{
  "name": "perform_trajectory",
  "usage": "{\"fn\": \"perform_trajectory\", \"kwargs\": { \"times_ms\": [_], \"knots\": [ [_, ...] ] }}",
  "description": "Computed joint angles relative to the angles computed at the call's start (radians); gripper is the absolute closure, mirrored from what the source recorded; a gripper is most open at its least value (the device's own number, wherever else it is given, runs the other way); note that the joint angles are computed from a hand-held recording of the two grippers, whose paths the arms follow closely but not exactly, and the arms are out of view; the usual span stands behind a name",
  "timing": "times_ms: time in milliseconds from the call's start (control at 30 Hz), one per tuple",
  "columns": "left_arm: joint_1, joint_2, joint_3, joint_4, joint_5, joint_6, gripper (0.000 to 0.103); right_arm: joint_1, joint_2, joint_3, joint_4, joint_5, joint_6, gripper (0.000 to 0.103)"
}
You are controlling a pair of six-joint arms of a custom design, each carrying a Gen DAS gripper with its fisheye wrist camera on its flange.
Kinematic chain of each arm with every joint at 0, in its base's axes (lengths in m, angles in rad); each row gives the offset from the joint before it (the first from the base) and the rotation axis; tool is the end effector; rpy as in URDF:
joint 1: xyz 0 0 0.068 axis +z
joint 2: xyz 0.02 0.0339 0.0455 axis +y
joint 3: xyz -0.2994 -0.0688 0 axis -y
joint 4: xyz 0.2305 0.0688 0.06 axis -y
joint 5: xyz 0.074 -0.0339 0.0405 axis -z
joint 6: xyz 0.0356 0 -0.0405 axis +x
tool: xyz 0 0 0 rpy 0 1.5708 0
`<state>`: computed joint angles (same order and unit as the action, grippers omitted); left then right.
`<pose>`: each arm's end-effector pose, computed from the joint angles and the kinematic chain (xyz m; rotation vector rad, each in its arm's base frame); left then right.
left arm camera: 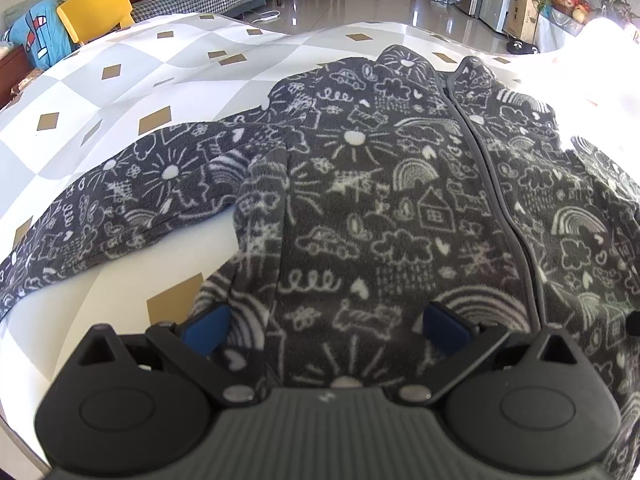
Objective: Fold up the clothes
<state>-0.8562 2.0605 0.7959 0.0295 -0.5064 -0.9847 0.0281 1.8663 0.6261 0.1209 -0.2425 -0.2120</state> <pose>0.2242 -0.2320 0.0768 -0.2743 2.5283 0.0554 0.2858 0.0166 0.1037 -0.3923 2.6308 0.2665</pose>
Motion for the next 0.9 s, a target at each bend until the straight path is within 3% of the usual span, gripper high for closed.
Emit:
{"fn": "perform_trajectory", "kwargs": {
  "times_ms": [333, 633, 900],
  "knots": [
    [0.042, -0.008, 0.024, 0.02, -0.005, -0.043, 0.0, 0.032, -0.019, -0.004, 0.079, -0.007, 0.027, 0.042],
    [0.096, 0.036, 0.147, -0.081, 0.03, 0.035, 0.0, 0.068, 0.029, 0.069, 0.056, 0.018, 0.001, 0.042],
    [0.139, 0.072, 0.207, -0.085, 0.04, 0.106, 0.0, 0.062, 0.09, 0.149, 0.019, 0.019, 0.016, 0.042]
  ]
}}
